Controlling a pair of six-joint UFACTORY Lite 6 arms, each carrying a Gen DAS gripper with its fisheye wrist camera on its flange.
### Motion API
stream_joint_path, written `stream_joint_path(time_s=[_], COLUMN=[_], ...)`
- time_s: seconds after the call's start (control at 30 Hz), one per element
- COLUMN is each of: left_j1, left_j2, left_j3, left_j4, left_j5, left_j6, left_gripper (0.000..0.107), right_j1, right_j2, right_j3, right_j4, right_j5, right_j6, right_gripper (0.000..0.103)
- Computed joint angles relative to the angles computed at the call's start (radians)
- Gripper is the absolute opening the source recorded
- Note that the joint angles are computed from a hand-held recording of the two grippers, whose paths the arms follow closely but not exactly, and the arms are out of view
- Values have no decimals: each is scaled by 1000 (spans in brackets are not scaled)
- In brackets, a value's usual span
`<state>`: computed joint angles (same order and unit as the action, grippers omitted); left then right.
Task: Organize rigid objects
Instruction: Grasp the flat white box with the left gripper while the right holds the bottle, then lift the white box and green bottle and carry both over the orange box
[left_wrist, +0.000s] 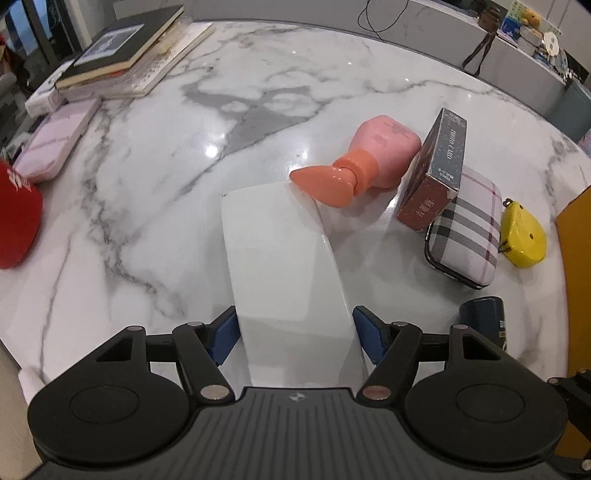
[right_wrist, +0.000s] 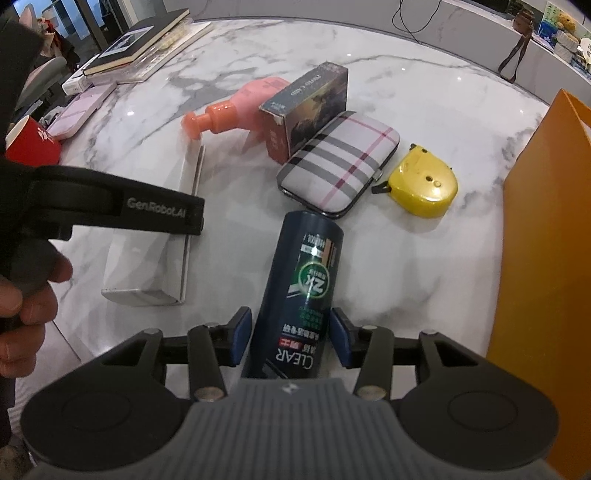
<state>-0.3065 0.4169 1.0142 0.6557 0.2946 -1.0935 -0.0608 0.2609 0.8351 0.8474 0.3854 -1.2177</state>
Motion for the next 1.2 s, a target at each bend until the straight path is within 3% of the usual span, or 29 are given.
stream_joint_path(time_s=[0.1, 0.33, 0.67, 1.2], left_j1=[-15, -4, -69, -169], left_j2=[6, -18, -123, -363], left_j3=[-1, -30, -165, -278], left_j4=[81, 63, 320, 223], left_j5=[3, -26, -66, -47], left_j6=[-77, -23, -237, -155], left_gripper=[77, 75, 74, 69], right_j1=[8, 1, -46, -162], right_j2=[-3, -10, -72, -300], right_j3=[-5, -17, -61, -147], right_j4=[5, 50, 111, 104], right_j5=[-13, -15, 15, 121], right_j6=[-12, -58, -136, -180], right_gripper=[46, 42, 38, 37])
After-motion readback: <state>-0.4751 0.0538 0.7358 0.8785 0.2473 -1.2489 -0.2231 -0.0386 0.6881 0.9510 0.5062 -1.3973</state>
